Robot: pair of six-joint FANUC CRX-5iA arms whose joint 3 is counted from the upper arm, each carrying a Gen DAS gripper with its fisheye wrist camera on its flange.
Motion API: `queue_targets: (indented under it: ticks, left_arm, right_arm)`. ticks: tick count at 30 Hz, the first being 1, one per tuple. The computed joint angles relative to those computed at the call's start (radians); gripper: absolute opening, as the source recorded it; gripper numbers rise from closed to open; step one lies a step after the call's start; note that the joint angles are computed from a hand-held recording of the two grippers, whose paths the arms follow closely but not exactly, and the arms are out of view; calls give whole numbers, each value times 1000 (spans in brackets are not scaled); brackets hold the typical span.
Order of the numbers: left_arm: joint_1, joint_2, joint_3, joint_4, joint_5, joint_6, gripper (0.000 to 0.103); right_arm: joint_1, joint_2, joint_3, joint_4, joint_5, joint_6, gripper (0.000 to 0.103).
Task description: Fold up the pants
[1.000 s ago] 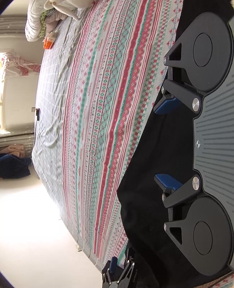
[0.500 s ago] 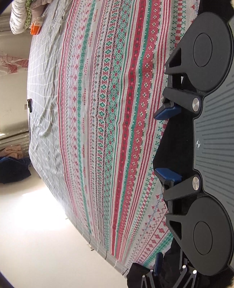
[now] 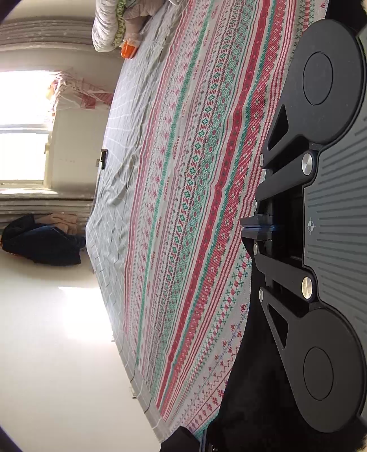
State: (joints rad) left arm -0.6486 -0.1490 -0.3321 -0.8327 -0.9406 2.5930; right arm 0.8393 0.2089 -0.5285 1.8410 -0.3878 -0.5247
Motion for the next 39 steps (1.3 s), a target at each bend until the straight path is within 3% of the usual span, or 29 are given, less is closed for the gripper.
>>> queue_targets:
  ticks: [1,3,5,7,8,9,10,12,15,19,26,31,39]
  left_arm:
    - [-3,30,12,-7,-20,16,23]
    - [-66,100,58,-104,-133,67,23]
    - [-60,94,66,-85,-144,62,28]
    - [-53,57,58,-61,-140,80,40]
    - [-61,41,56,-63,-146,88,52]
    - [-76,28,58,-69,-161,96,66]
    - [-92,16,63,-75,-180,105,72]
    - [-119,-3,74,-77,-203,123,82]
    - [-133,-23,95,-26,-211,119,91]
    - [-174,-29,127,36,-209,111,96]
    - [-308,36,225,77,-264,165,103]
    - [-400,105,294,85,-308,204,103]
    - [-450,181,321,139,-210,283,103]
  right_arm:
    - [21,12,12,-74,-16,60,0]
    - [43,20,29,-157,-34,103,1]
    - [77,17,44,-282,-60,211,4]
    - [97,-9,35,-345,-86,272,14]
    - [96,-30,22,-350,-85,282,18]
    - [103,-49,13,-379,-92,307,28]
    - [113,-78,-2,-420,-102,337,40]
    - [116,-140,-41,-459,-96,366,52]
    - [159,-227,-77,-616,-154,483,57]
    - [214,-349,-130,-776,-259,582,69]
    - [338,-542,-208,-943,-540,658,78]
    - [434,-689,-275,-1007,-747,629,81]
    - [570,-902,-381,-1085,-994,461,84]
